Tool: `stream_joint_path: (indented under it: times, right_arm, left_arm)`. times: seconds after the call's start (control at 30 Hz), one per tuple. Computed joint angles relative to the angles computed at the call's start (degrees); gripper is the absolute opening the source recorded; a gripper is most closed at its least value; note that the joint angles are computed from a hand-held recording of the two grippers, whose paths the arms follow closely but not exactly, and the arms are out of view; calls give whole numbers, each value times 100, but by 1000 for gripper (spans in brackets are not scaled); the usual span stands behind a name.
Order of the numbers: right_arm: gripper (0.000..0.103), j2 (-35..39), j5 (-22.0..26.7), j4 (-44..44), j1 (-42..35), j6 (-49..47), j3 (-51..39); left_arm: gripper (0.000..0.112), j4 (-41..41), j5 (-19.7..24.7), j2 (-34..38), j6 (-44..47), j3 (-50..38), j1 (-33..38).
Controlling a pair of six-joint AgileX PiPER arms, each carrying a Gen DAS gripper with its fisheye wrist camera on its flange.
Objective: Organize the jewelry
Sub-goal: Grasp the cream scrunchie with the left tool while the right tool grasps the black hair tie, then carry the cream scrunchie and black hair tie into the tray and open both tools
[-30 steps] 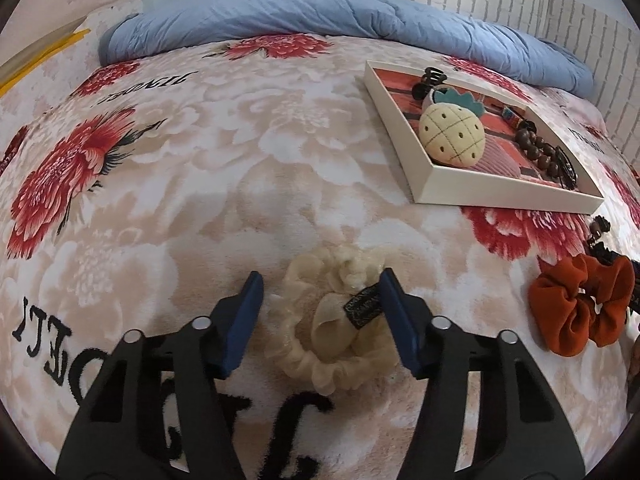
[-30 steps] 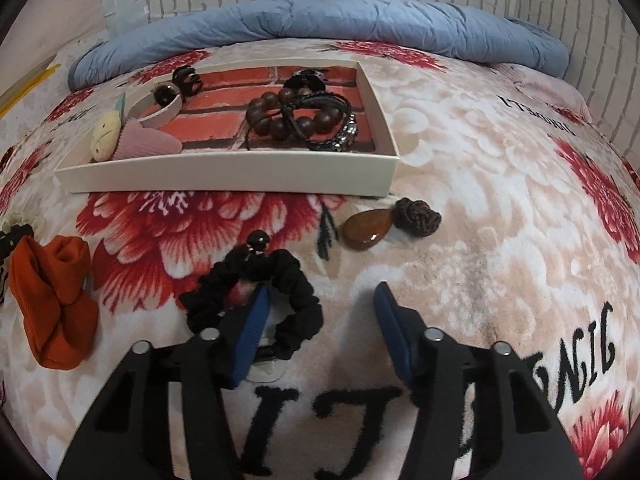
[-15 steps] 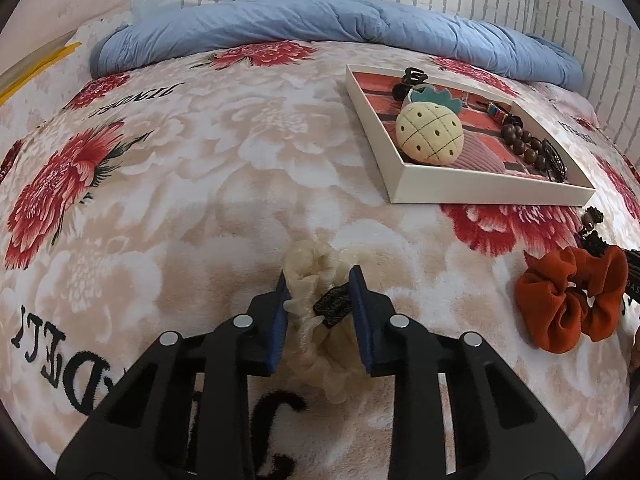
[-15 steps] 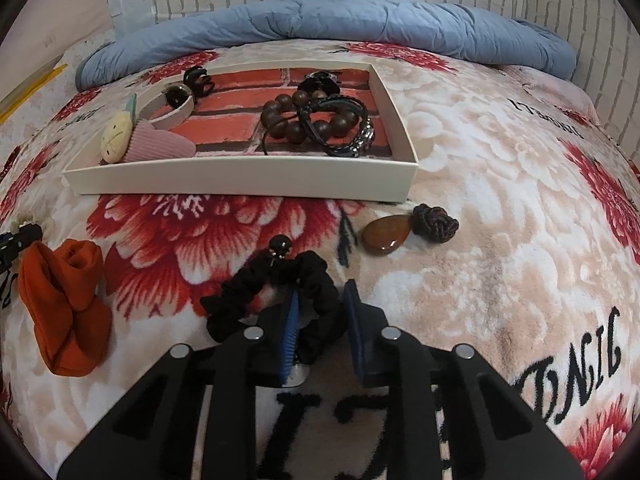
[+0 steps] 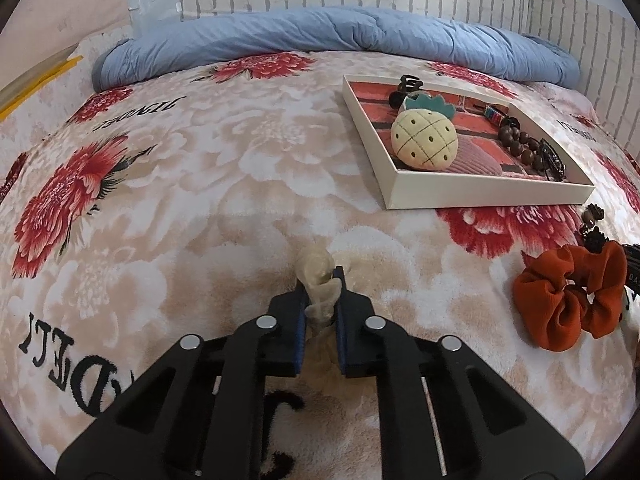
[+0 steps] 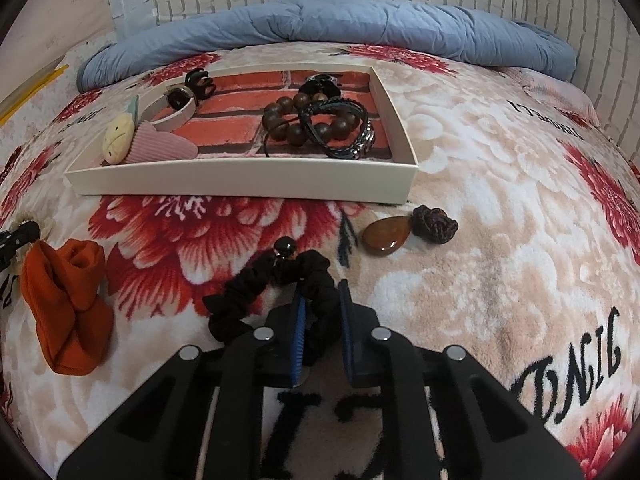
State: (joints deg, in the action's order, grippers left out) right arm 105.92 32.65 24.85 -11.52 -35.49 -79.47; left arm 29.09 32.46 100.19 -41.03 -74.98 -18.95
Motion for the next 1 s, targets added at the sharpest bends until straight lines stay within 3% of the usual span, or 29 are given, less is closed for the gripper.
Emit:
stream_joint_path:
  times: [0.43, 1.0]
  right_arm:
    - [12, -110, -128, 195, -35, -136, 111]
    - [10, -552, -583, 1178, -138, -1086, 516]
  left_arm:
    - [7, 411, -96, -139, -400, 157, -59]
    - [7, 1158, -146, -484, -1121, 350, -186]
